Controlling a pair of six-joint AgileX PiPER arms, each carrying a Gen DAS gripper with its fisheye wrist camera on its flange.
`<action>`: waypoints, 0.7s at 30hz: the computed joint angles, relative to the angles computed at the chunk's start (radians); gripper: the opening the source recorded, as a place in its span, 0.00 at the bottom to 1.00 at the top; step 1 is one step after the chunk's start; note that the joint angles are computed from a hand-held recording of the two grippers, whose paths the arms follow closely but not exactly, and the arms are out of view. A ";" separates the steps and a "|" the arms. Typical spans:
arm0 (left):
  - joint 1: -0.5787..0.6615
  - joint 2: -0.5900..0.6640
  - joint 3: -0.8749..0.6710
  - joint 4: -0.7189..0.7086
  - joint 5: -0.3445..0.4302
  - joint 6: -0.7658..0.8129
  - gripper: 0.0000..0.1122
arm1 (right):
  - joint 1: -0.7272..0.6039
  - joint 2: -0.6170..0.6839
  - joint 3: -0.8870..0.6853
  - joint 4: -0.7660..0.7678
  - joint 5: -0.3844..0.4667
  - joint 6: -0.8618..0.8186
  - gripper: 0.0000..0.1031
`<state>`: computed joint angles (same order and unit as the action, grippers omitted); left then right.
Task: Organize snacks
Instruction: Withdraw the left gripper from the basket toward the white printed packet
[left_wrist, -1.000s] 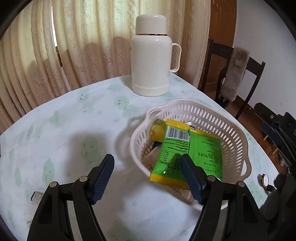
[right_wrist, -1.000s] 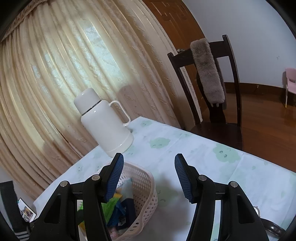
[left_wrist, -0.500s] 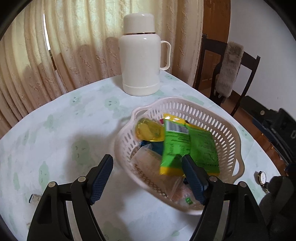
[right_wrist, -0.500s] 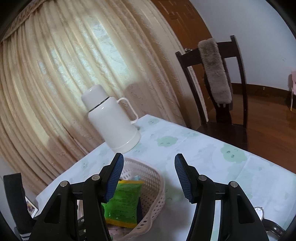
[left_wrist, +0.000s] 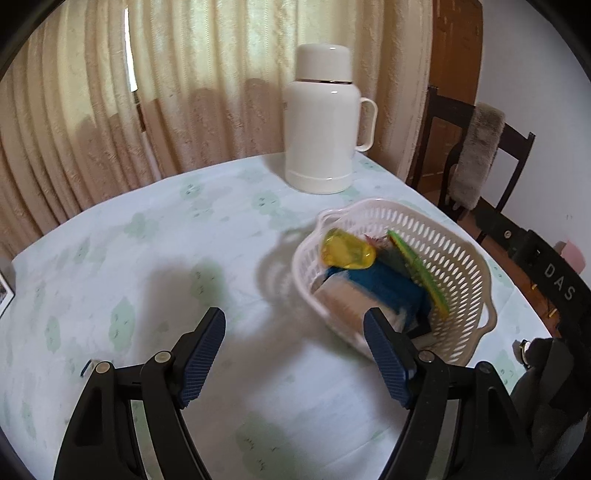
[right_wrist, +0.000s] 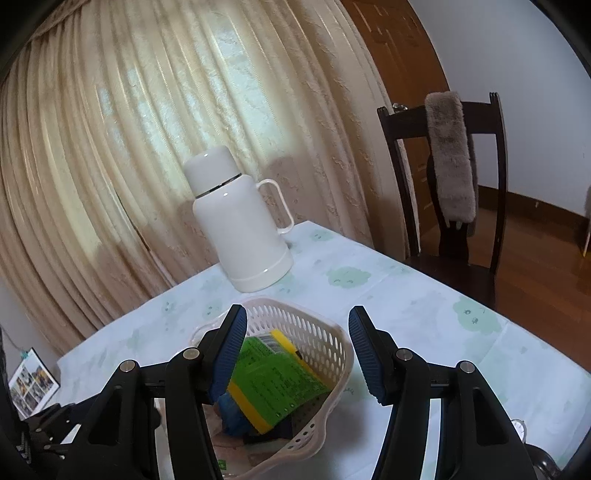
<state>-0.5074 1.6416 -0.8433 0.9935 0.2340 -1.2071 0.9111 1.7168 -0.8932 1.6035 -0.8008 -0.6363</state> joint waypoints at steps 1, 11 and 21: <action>0.006 -0.009 0.011 -0.002 -0.002 -0.002 0.66 | 0.002 0.000 -0.001 0.001 -0.001 -0.005 0.57; 0.064 -0.097 0.127 0.130 -0.011 -0.146 0.67 | 0.023 0.028 -0.042 0.029 -0.020 -0.096 0.57; 0.153 -0.139 0.213 0.219 -0.043 -0.239 0.67 | 0.043 0.050 -0.072 0.044 -0.040 -0.159 0.57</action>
